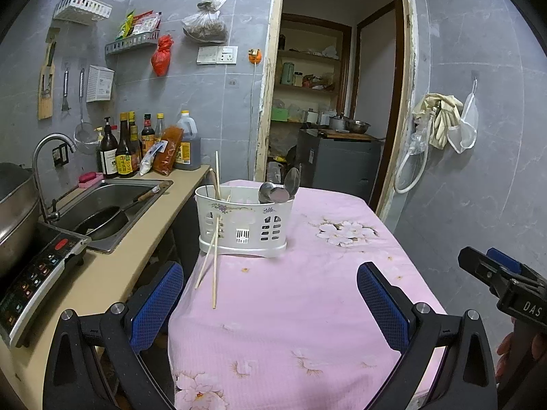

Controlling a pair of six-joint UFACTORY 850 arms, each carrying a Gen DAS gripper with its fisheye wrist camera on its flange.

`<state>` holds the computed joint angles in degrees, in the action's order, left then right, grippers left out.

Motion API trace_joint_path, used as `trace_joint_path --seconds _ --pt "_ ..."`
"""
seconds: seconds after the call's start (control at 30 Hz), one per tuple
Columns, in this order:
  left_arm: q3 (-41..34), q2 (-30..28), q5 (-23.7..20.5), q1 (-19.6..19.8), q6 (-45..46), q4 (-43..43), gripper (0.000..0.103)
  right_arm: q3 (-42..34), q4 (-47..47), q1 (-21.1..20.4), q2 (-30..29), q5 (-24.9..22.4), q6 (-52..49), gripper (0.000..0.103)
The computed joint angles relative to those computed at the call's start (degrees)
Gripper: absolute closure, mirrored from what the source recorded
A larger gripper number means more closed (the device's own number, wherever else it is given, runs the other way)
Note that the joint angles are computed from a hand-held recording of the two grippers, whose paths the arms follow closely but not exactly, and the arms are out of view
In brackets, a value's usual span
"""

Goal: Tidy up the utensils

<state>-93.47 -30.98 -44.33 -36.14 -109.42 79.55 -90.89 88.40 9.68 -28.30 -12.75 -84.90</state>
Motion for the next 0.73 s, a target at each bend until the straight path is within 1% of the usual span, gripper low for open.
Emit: trace_joint_path --seconds 0.13,0.73 --pt "-0.52 -0.33 -0.02 -0.01 0.66 -0.34 0.001 0.4 1.78 -0.17 -0.27 -0.33 -2.04 0.002" --pt "-0.45 -0.27 -0.31 0.3 1.43 -0.83 0.001 0.06 0.73 0.31 -0.87 -0.25 -0.92 0.002"
